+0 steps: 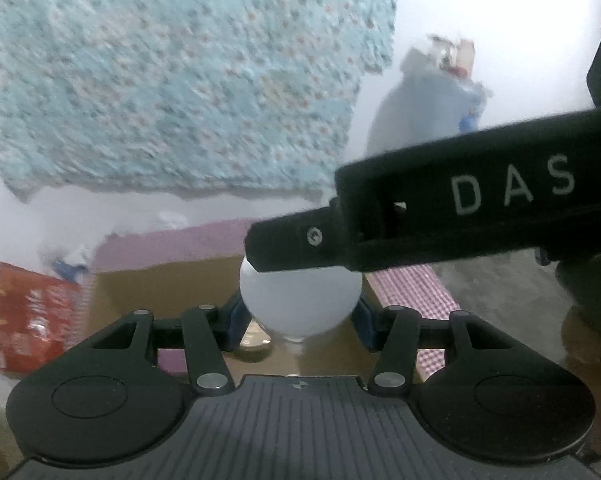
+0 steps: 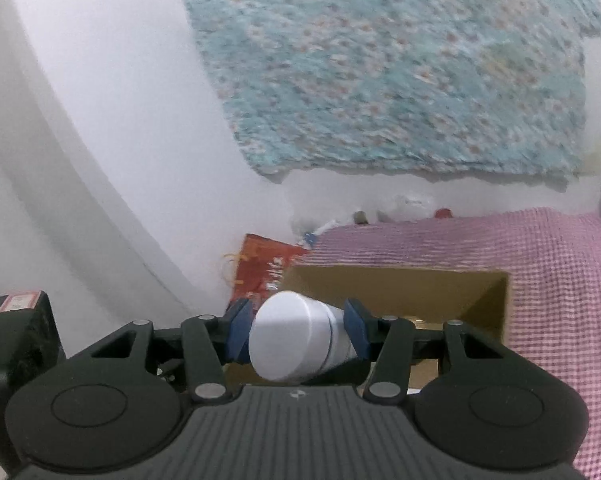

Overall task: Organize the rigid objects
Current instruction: 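Carry the white bottle over the box and lower it inside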

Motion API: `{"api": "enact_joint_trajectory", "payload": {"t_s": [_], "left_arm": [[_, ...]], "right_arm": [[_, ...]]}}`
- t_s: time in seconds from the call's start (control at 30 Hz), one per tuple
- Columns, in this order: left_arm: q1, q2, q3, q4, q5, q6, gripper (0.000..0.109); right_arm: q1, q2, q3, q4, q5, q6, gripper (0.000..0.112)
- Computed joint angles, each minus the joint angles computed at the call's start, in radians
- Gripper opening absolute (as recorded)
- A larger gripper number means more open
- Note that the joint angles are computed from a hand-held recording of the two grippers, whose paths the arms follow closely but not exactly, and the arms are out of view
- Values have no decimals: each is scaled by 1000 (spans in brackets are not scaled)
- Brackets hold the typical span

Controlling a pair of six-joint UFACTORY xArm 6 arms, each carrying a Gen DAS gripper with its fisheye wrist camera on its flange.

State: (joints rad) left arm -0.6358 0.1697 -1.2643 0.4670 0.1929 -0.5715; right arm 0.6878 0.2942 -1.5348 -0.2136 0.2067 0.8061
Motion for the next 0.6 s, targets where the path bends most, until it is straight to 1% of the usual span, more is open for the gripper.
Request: {"api": "enact_joint_trajectory", "payload": {"t_s": [0.1,0.2,0.3,0.47,0.6], "left_arm": [[-25,95,-82,-119,30,104,53],[-41,154,-126,-207,51,186,53],[-51,213,-185,-230,93,218,53],[-51,273,-256,-218,158,229,53],[-51,317,-325,-181,233,213,53]], "right_arm": [[-33,18,35,143,-33,-116,54],[-47,31,60,243,-54,-212,54],[-52,48,80,368,-70,-327,54],[-58,89,74,562,-83,-494,54],[-60,94,91,642,-95,-549,54]]}}
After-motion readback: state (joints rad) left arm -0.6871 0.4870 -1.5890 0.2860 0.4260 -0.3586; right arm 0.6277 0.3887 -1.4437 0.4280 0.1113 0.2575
